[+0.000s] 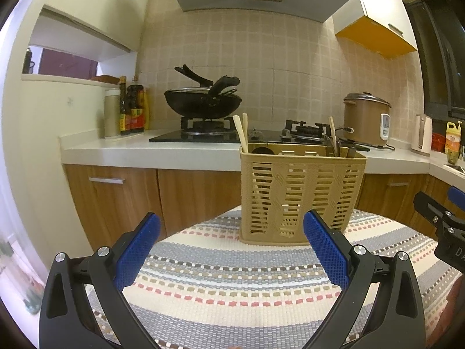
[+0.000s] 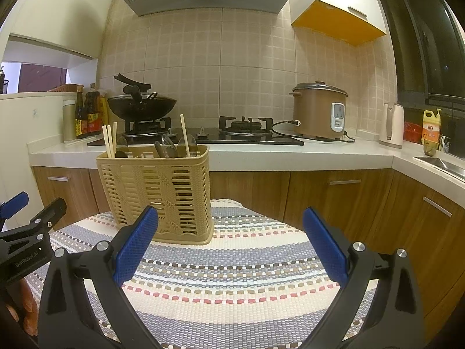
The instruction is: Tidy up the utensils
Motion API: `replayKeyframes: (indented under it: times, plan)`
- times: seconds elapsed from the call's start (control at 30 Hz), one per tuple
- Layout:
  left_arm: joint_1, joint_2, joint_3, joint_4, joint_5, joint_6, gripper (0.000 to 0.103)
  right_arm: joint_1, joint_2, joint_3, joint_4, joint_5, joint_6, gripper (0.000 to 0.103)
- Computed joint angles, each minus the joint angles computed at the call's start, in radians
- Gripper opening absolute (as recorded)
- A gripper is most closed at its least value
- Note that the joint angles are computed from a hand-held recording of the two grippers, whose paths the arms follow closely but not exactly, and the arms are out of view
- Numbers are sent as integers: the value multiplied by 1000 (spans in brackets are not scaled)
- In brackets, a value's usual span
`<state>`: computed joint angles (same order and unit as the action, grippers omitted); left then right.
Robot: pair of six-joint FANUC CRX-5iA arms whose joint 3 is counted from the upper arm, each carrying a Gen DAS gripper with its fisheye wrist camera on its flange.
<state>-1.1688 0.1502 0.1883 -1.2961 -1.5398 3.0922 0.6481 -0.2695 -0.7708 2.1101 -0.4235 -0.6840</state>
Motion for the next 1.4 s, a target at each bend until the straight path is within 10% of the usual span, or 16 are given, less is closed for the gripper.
replayKeyframes:
  times: [1.4]
  plan:
    - [8, 3, 1, 15, 14, -17, 95, -1, 11, 7, -65, 23, 18, 95]
